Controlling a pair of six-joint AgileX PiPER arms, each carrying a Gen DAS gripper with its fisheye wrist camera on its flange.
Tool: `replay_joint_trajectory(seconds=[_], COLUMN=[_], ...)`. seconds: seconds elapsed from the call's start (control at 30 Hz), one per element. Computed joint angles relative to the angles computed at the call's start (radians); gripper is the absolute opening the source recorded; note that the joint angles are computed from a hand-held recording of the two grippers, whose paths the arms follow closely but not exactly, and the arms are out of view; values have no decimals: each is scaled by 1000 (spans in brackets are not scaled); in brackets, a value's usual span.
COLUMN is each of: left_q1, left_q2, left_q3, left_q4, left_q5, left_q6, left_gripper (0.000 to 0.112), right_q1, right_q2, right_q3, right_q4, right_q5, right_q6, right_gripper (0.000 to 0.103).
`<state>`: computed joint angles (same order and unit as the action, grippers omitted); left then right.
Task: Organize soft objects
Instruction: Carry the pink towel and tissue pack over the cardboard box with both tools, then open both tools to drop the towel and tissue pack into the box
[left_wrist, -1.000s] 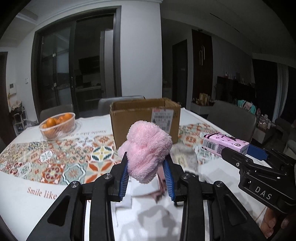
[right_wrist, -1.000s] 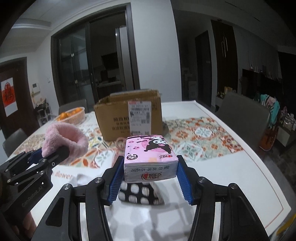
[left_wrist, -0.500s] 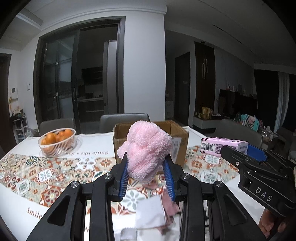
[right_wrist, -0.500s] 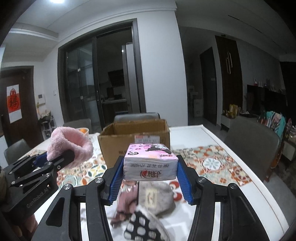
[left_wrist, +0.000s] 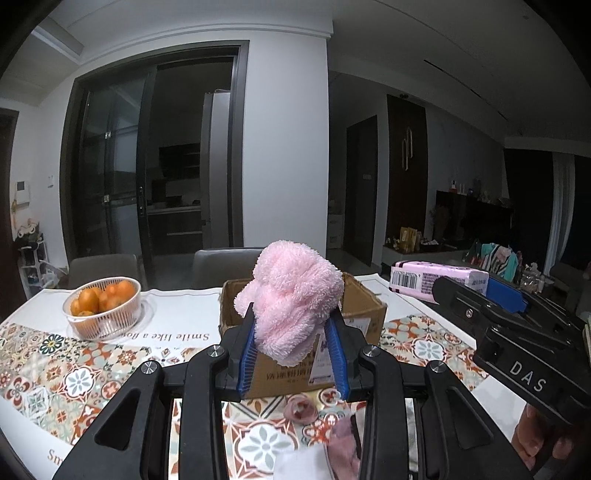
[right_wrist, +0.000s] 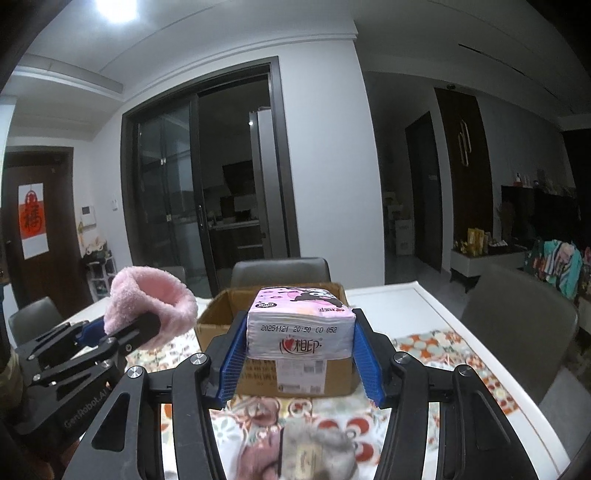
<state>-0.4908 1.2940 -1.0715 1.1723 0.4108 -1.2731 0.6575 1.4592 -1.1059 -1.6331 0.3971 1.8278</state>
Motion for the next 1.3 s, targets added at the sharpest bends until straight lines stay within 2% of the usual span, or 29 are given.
replay_joint_trajectory(seconds=[0.27, 0.53, 0.6, 0.7, 0.83, 0.97, 1.2, 1.3], left_q1=[48, 100, 113, 123, 144, 176, 199, 202], left_q2=[105, 244, 279, 328, 374, 423, 509, 531], left_q3=[-124, -276, -306, -348, -379, -431, -534, -557], left_q4=[-38, -141, -183, -221, -290, -447, -641, -677], left_q5=[-23, -36, -39, -30, -42, -41, 10, 27], left_q6=[89, 243, 292, 343, 402, 549, 745, 780], left_gripper=[34, 34, 34, 34, 34, 34, 34, 34], right_q1=[-50, -104, -117, -142, -160, -175, -193, -203], right_q2=[99, 202, 234, 290, 347, 413, 494, 527], right_q3=[-135, -285, -329, -407, -477, -566, -664, -710], right_q4=[43, 256, 358, 596, 760, 959, 1124, 1214], right_q5=[-47, -103, -113, -125, -114, -82, -29, -1], right_q6=[-107, -354, -463, -703, -876, -1083, -1266, -1351], right_gripper=[55, 55, 55, 55, 55, 55, 55, 55])
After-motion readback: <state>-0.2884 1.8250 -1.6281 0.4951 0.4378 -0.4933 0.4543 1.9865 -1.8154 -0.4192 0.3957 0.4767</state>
